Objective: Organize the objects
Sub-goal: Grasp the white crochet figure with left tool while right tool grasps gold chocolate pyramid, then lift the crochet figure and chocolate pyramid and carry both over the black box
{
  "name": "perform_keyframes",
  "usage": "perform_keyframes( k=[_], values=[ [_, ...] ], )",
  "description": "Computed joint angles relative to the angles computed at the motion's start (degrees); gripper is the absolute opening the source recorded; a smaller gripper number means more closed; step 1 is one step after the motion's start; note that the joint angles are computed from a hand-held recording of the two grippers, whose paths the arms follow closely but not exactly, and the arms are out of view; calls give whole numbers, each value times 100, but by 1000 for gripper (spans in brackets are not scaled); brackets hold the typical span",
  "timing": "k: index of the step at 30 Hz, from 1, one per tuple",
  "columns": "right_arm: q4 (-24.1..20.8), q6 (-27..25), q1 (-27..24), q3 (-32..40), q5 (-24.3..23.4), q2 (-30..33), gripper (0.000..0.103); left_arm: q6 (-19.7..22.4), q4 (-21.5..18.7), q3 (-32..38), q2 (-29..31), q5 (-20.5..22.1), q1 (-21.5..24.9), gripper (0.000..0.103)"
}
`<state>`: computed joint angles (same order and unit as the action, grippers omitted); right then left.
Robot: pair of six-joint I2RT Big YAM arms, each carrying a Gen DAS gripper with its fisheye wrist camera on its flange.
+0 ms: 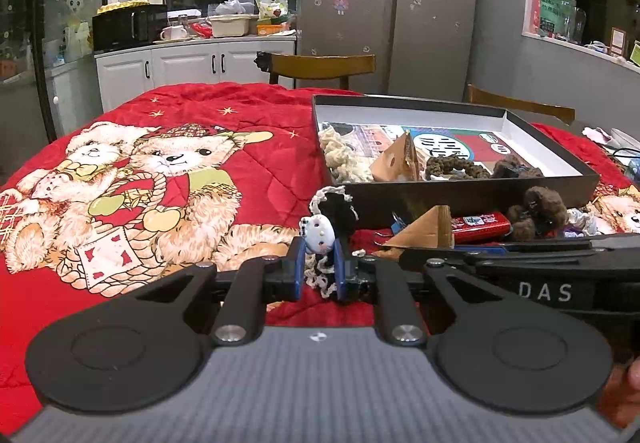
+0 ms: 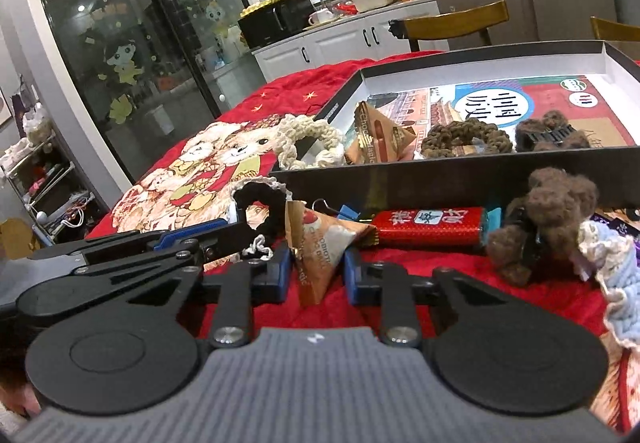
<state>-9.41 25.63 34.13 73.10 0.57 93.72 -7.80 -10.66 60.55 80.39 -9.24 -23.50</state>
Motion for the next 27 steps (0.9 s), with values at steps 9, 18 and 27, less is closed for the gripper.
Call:
perform_keyframes(
  k=[9, 18, 27],
  values=[
    [467, -11, -7, -328, 6, -207, 28, 30, 84, -51, -36, -138, -43, 18],
    [720, 51, 9, -454, 93, -272, 28, 31, 164, -92, -65, -263, -64, 18],
    [907, -46, 65, -540, 239, -328, 28, 19, 519, -275, -187, -171, -56, 18]
  ],
)
